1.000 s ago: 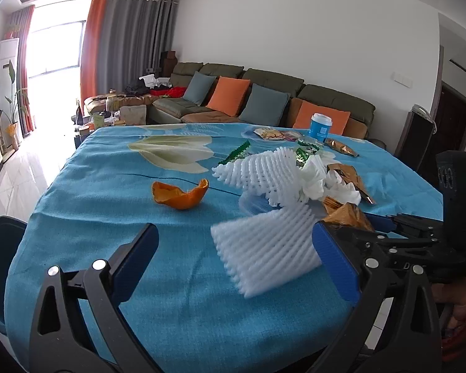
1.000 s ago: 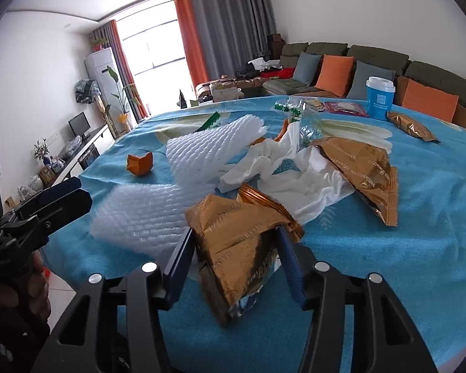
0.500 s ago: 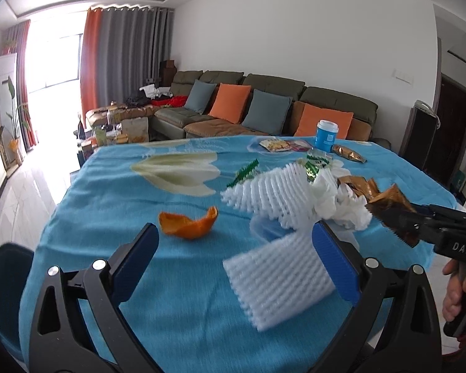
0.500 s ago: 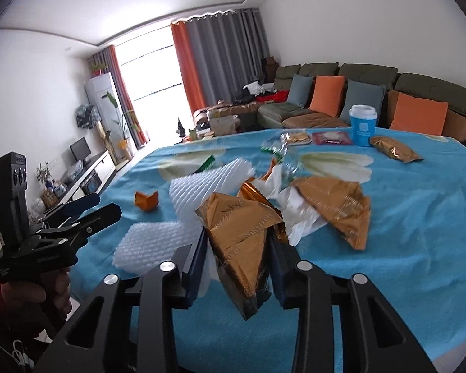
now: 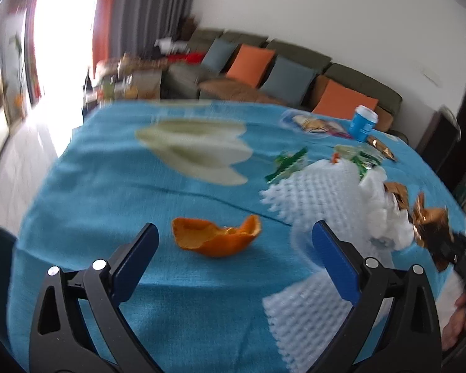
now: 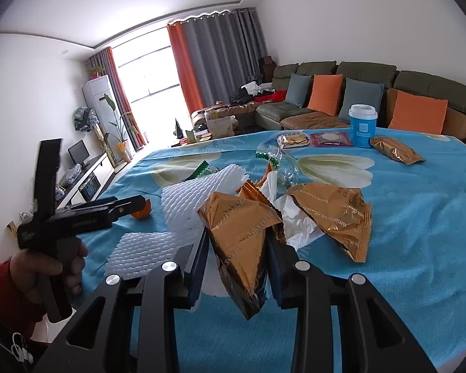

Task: Collect trash
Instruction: 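Grasp the gold snack wrapper with the right gripper while the left gripper grasps the orange peel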

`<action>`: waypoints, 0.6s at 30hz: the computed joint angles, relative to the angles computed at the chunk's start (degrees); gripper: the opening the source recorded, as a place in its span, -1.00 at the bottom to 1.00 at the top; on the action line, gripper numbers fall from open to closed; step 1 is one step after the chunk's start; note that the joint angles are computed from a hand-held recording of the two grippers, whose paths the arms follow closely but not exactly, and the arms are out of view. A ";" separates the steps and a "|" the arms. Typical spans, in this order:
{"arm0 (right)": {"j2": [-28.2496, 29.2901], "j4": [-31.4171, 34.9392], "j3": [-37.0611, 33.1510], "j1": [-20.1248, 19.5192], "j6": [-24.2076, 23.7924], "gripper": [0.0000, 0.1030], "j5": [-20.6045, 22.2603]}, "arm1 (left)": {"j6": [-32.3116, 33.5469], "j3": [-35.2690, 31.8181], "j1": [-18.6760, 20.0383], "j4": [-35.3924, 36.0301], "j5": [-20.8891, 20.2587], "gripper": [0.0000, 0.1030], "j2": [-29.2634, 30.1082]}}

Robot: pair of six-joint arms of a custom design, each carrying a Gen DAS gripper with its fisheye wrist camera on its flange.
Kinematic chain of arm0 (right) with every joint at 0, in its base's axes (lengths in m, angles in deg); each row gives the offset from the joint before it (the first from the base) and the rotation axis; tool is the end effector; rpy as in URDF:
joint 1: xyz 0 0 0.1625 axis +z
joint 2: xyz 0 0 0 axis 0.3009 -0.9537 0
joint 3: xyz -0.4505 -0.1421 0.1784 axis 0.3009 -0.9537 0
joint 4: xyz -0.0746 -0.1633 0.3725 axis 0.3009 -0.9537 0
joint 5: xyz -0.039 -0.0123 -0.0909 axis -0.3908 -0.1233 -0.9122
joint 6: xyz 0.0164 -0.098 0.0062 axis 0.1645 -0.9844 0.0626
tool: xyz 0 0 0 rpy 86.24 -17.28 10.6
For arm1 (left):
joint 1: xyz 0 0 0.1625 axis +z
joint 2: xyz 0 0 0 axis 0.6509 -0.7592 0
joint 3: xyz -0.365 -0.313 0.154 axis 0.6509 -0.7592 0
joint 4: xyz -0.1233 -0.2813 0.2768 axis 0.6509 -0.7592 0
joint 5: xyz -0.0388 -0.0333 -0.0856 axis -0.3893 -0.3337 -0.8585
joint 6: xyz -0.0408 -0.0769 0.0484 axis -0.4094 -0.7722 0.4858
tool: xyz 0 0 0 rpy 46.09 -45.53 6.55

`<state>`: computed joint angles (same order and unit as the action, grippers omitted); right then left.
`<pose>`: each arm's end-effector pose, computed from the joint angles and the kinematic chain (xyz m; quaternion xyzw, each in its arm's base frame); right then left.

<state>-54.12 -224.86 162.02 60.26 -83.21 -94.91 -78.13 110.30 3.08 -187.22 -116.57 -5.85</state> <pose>0.0119 -0.6059 0.4362 0.2454 -0.8676 0.3980 0.1693 -0.4244 -0.6869 0.0029 0.1879 0.8887 -0.3481 0.2317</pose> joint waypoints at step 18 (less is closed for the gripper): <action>0.89 0.88 -1.12 0.44 0.33 -0.36 -0.85 | -4.61 -3.31 1.45 9.08 0.82 -0.17 0.77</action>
<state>-53.23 -223.98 160.90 60.70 -82.88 -95.76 -82.74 106.99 4.53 -178.14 -115.75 -5.08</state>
